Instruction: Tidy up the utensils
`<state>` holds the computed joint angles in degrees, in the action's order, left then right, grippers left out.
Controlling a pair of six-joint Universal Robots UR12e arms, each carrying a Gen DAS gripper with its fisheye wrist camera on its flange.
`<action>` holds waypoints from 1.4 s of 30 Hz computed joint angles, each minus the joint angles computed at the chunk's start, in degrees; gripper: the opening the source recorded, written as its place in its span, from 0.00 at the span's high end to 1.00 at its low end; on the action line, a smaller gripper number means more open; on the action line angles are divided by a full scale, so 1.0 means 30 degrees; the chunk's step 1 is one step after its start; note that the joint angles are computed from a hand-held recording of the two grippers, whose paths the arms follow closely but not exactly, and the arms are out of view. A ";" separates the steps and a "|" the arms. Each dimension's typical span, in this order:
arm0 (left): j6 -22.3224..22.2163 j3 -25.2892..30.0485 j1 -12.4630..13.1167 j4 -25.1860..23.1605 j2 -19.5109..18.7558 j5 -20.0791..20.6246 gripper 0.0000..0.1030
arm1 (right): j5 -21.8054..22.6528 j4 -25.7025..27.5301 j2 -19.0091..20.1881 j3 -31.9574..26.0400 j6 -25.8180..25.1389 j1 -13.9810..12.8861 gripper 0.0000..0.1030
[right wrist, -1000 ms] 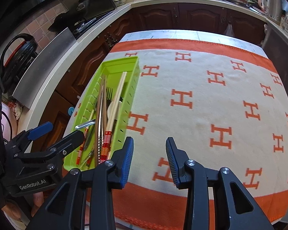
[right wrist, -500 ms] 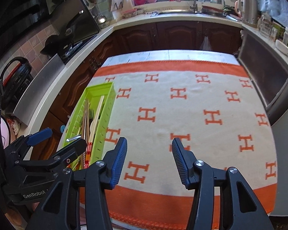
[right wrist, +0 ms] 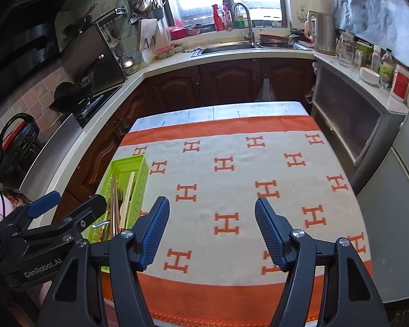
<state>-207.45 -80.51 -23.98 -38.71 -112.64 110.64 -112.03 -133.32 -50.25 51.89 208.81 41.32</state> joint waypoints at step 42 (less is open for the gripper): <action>-0.0241 0.0240 -0.0255 -0.0898 -0.0141 0.1048 0.01 | -0.0319 0.0612 0.0062 0.0102 0.0581 -0.0013 0.35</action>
